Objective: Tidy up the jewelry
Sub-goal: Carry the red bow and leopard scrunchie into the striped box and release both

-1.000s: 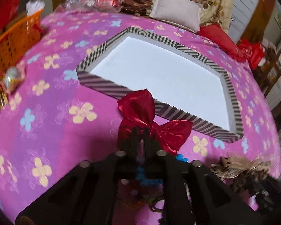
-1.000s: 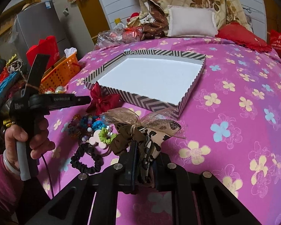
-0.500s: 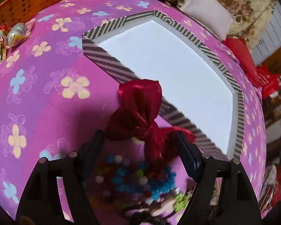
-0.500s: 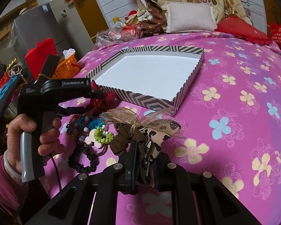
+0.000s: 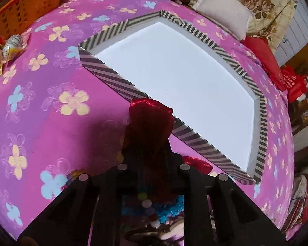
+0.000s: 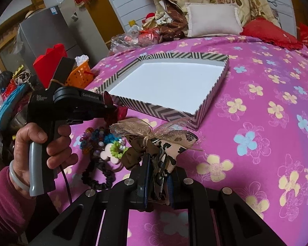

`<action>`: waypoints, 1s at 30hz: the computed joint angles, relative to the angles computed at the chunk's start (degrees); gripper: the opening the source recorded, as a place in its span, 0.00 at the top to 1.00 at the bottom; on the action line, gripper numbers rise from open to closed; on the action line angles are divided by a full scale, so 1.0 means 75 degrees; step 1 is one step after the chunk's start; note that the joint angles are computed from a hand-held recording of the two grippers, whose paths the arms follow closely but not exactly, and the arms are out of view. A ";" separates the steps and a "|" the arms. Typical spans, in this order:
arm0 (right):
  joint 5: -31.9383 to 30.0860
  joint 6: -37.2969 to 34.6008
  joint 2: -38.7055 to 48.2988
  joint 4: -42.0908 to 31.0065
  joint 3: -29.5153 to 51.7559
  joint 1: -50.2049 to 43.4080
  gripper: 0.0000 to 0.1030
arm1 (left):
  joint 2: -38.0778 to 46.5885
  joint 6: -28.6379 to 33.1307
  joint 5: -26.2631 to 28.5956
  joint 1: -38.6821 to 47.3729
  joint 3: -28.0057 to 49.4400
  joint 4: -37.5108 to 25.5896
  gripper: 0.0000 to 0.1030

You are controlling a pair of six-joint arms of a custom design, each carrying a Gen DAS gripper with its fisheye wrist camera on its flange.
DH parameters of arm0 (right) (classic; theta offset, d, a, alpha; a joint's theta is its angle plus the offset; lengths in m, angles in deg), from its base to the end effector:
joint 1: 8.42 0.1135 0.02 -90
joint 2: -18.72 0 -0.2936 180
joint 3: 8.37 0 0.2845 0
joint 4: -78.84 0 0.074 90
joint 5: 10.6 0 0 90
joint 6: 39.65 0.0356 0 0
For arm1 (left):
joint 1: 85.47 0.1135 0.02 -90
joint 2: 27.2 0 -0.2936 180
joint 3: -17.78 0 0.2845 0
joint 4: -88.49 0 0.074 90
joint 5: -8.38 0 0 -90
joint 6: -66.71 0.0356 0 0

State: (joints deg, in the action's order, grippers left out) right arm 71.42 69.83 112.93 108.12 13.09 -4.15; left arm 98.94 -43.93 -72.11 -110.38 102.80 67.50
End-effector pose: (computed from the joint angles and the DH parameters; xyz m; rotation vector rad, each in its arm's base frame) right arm 0.2043 0.0202 0.0594 0.2410 2.3373 0.3681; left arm 0.4134 -0.1985 0.0671 0.1573 2.7138 -0.4697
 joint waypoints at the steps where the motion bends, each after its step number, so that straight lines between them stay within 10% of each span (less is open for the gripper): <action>1: -0.0020 -0.0001 -0.0189 -0.0114 -0.0014 0.0008 0.87 | -0.0111 0.0044 0.0042 0.0016 -0.0092 0.0034 0.86; 15: -0.0169 -0.0192 -0.1482 -0.1613 0.0855 -0.0377 0.87 | -0.1117 0.0649 -0.0110 0.0177 -0.0044 -0.0232 0.86; 30: -0.0460 -0.0323 0.1412 -0.1796 0.3313 -0.1409 0.87 | 0.0776 0.1127 -0.1517 -0.0080 0.2624 -0.1110 0.86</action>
State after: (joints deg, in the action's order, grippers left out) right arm 67.96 67.41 123.52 94.65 37.94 -14.71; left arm 104.75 -35.47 -83.49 -110.98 122.48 59.18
